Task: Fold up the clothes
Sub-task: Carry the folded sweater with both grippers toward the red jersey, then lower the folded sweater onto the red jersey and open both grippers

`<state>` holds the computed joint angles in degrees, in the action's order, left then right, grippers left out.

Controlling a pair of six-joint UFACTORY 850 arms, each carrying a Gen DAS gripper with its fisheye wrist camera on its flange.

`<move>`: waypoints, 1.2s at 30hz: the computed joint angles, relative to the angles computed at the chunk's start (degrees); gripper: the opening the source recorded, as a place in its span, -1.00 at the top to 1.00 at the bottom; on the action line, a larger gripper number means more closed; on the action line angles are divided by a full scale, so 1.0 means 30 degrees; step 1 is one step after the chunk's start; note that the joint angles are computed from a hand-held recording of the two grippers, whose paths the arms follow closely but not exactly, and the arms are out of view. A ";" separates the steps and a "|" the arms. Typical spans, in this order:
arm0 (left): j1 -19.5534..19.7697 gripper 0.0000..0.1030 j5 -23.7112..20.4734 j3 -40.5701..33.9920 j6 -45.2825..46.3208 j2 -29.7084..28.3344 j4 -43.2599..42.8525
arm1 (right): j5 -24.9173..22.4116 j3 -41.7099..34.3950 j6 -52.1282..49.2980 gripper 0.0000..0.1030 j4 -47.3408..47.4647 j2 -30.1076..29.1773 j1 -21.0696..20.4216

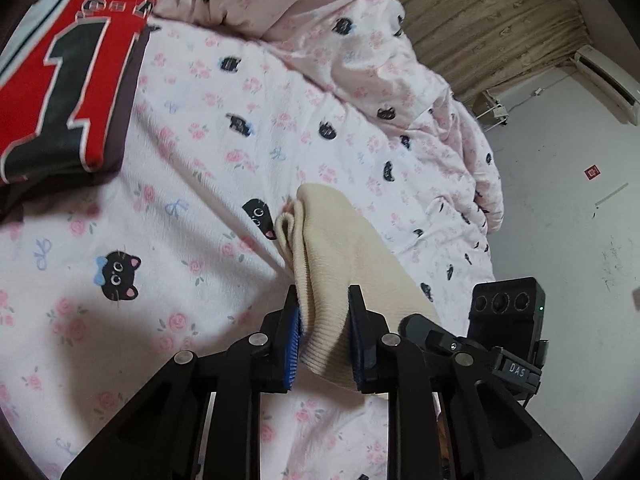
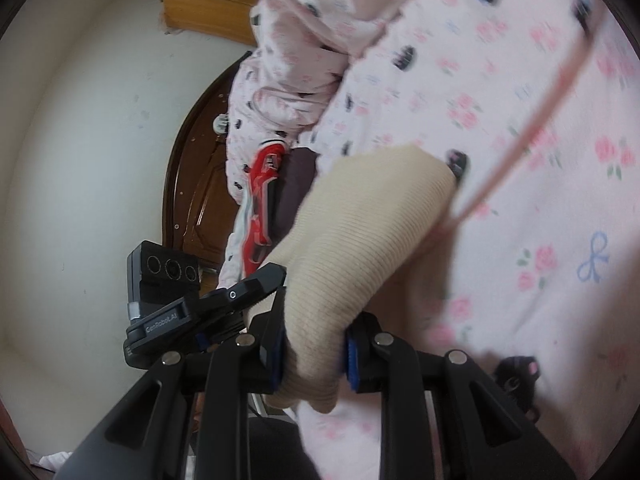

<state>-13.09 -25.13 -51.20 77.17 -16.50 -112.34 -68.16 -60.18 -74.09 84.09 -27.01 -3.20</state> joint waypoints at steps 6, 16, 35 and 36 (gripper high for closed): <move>0.0159 0.66 -0.0530 0.0944 0.1705 0.1441 -0.1725 | 0.0199 -0.0035 0.0097 0.54 -0.0325 0.1578 0.0320; 0.1401 0.66 -0.0426 0.2061 0.4637 0.2826 -0.5145 | 0.0924 -0.1687 0.0443 0.54 -0.0844 0.1758 0.2218; 0.5248 0.67 0.1760 0.2052 1.9738 0.3132 -2.0250 | 0.1921 -1.1096 0.0187 0.54 -0.1413 -0.4228 0.7741; 0.5314 0.67 0.2109 0.1892 2.0290 0.2831 -2.0668 | 0.2102 -1.1318 0.0462 0.54 -0.1762 -0.4513 0.7876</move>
